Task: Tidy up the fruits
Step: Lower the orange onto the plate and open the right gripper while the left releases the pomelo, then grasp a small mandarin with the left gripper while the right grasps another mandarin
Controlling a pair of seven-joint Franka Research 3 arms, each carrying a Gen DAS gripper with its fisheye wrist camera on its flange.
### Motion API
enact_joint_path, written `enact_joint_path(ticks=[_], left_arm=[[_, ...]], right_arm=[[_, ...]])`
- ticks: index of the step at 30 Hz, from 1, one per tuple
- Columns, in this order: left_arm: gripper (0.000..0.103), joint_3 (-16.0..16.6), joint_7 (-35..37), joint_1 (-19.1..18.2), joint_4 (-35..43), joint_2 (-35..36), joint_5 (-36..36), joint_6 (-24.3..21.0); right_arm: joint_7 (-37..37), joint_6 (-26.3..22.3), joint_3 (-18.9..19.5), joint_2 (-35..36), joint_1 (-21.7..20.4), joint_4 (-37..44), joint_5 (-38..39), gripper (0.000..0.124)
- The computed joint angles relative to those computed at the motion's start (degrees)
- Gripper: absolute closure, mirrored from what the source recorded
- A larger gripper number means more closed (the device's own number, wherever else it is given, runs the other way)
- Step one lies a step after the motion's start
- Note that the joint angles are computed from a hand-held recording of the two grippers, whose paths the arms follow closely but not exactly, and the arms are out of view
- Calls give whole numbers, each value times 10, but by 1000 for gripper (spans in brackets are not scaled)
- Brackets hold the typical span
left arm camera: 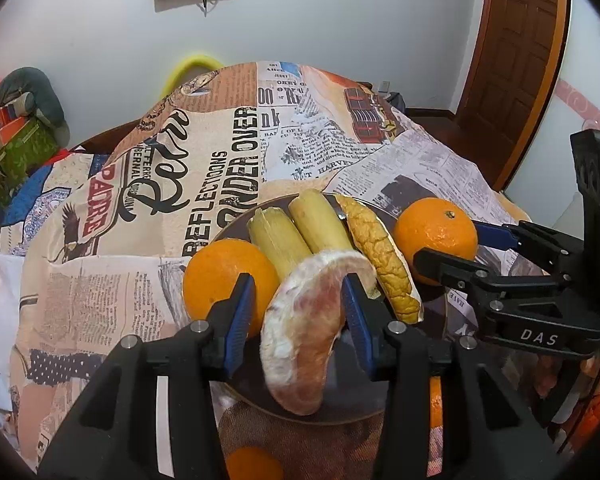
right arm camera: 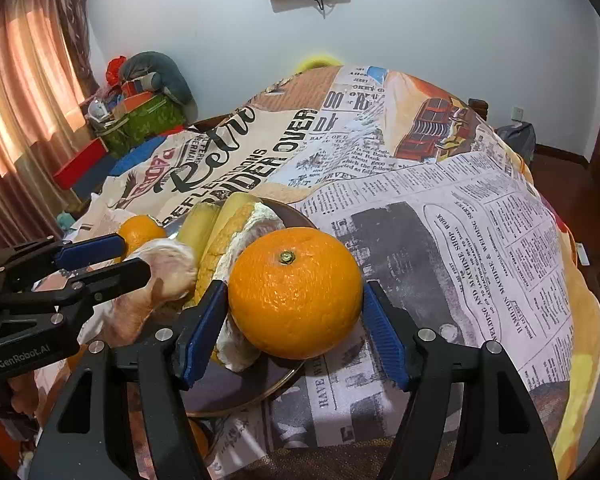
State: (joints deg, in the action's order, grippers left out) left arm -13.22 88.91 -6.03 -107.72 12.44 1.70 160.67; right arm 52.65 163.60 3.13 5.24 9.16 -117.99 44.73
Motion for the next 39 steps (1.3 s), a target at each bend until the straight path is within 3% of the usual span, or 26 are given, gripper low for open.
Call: enact_joint_path(ticks=[9,16,23,29,39], left_arm=[[58,-4,11,7,-16,-20,-31,-6],[58,-2,33,9,-51,-62,-73,6],[50,17,38,-4,-102,-117,-91,23],[50,38,52,-15,-148,-157,-113,17],[50,64,83,-29,-212,-187,-153,-14]], right_arm=[[17,13,-4,-16,2,-13,-13,56],[-13,23,-10,-62,11,-44,21,56],[-44,36,-22,-114,39,-83,46,56],[-56,39,-32,-140,61,-112,53,56],[-14,24,-28,-141,71,-143,8,56]])
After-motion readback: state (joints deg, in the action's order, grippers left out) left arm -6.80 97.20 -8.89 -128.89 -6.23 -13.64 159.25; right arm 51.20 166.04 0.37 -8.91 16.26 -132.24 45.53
